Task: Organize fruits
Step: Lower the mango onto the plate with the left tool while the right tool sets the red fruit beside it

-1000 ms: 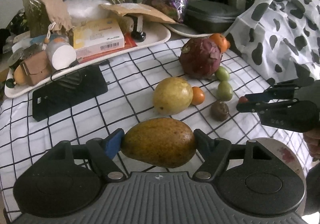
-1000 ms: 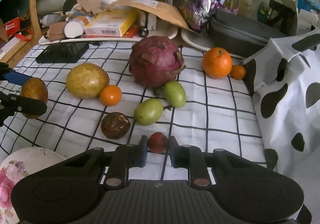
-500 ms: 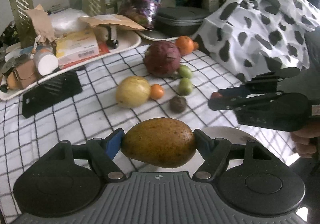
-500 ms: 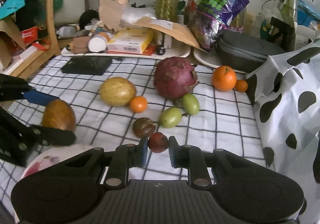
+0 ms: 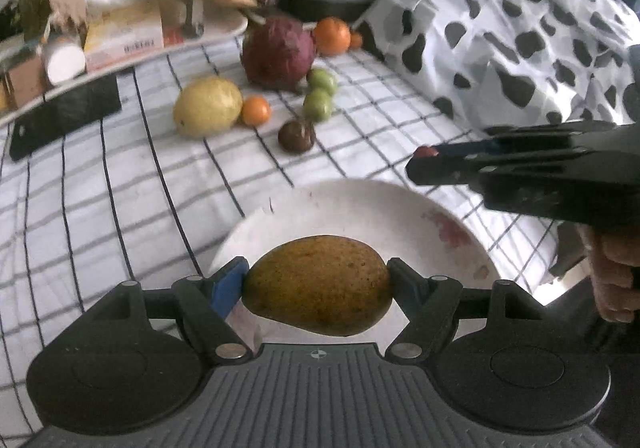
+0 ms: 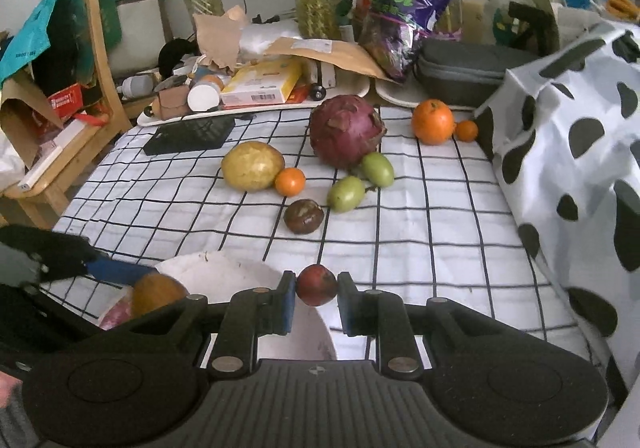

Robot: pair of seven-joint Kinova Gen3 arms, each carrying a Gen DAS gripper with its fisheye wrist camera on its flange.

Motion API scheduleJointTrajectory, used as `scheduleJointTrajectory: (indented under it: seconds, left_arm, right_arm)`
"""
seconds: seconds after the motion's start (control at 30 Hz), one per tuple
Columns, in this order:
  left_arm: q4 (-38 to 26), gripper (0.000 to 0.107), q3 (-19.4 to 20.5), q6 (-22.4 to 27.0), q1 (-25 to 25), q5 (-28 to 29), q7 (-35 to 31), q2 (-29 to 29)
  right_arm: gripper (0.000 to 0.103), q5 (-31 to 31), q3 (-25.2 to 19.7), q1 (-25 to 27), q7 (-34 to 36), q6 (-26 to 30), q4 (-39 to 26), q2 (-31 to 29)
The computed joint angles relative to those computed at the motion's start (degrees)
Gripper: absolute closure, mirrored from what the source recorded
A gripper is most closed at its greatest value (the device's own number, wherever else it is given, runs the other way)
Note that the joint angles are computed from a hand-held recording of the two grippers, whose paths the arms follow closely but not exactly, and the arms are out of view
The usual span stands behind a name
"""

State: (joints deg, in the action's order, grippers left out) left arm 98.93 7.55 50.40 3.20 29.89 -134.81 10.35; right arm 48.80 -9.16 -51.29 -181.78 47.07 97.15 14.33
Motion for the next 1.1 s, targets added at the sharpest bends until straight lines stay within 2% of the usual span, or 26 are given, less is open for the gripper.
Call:
scheduleJointTrajectory:
  seconds: [0.07,0.2,0.43,0.63,0.73,1.1]
  left_arm:
    - [0.05,0.033,-0.54,-0.13,0.97,-1.16,1.80,0.66]
    - [0.97,0.032,0.33,-1.23,0.19,0.25,0.84,0.72]
    - [1.43,0.027,0.45,-3.16,1.64,-1.54,2.83,-0.06]
    - [3.14,0.026,0.16,-3.59,0.59,0.65,-0.36,-2.77]
    - [4.18,0.026,-0.62,-3.43,0.06,2.03,-1.85,-4.49]
    - [6.48,0.026,-3.48,-3.09,-0.89,2.14,-1.15,-7.69]
  right_arm:
    - [0.080,-0.14,-0.17,-0.15,-0.56,-0.26,0.36,-0.35]
    - [0.080,-1.00,-0.61,0.02,-0.26,-0.76,0.60,-0.62]
    - [0.080,-2.25,-0.85,0.28,-0.57,-2.01,1.39,-1.27]
    - [0.080,-3.50,-0.95,0.59,-2.27,-2.73,1.94,-1.61]
    - [0.080,-5.58,-1.09,1.35,-1.52,-3.60,1.67,-1.25]
    - [0.080,-15.46,0.93,3.39,2.48,-9.02,-0.62,1.31]
